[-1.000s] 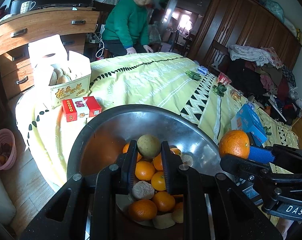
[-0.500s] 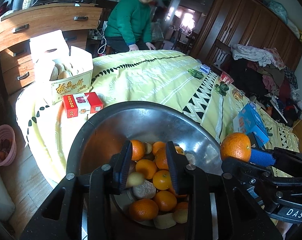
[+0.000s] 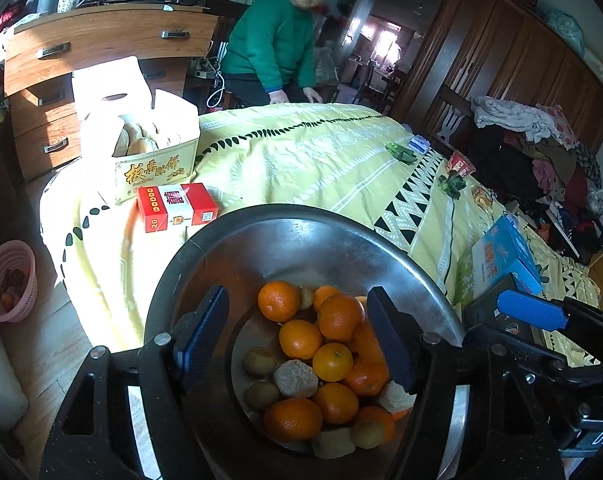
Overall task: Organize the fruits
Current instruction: 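Open the left tool to drop the kiwi while the right tool releases the orange, then move both open tools from the bowl back toward the fruit pile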
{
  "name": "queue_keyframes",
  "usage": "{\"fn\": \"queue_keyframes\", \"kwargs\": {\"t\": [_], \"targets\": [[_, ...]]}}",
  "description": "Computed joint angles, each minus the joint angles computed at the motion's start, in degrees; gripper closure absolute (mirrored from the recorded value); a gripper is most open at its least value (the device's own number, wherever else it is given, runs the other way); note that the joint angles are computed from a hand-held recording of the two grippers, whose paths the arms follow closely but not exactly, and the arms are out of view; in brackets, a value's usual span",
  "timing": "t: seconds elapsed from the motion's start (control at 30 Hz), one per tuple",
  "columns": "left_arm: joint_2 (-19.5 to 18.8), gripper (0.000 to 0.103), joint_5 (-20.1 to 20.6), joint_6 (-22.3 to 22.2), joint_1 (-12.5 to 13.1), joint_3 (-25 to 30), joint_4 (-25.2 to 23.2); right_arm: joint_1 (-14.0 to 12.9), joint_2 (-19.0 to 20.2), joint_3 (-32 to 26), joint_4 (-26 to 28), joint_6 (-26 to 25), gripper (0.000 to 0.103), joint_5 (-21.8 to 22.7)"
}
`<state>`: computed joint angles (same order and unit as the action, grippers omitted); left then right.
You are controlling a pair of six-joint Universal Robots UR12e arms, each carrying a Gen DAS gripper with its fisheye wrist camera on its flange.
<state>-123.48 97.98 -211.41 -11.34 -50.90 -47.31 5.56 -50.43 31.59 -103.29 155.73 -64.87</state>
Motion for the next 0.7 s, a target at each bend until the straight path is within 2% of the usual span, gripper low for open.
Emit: {"fn": "queue_keyframes", "kwargs": {"t": [0.23, 0.37, 0.53, 0.6, 0.7], "targets": [[0.2, 0.030, -0.3, -0.3, 0.0, 0.1, 0.0, -0.3, -1.1, 1.5, -1.9, 0.0, 0.032, 0.3], [0.5, 0.030, 0.0, -0.5, -0.2, 0.1, 0.0, -0.8, -2.2, 3.2, -4.1, 1.0, 0.026, 0.1], [0.6, 0.030, 0.5, -0.2, -0.9, 0.7, 0.8, -1.5, -3.9, 5.6, -6.9, 1.6, 0.025, -0.1], [0.9, 0.030, 0.5, 0.1, -1.2, 0.8, 1.7, -1.9, -5.2, 7.5, -9.1, 1.4, 0.025, -0.8], [1.3, 0.023, 1.3, 0.5, -2.0, 0.7, 4.0, -2.6, -7.6, 11.4, -13.8, 2.0, 0.024, -3.3]]}}
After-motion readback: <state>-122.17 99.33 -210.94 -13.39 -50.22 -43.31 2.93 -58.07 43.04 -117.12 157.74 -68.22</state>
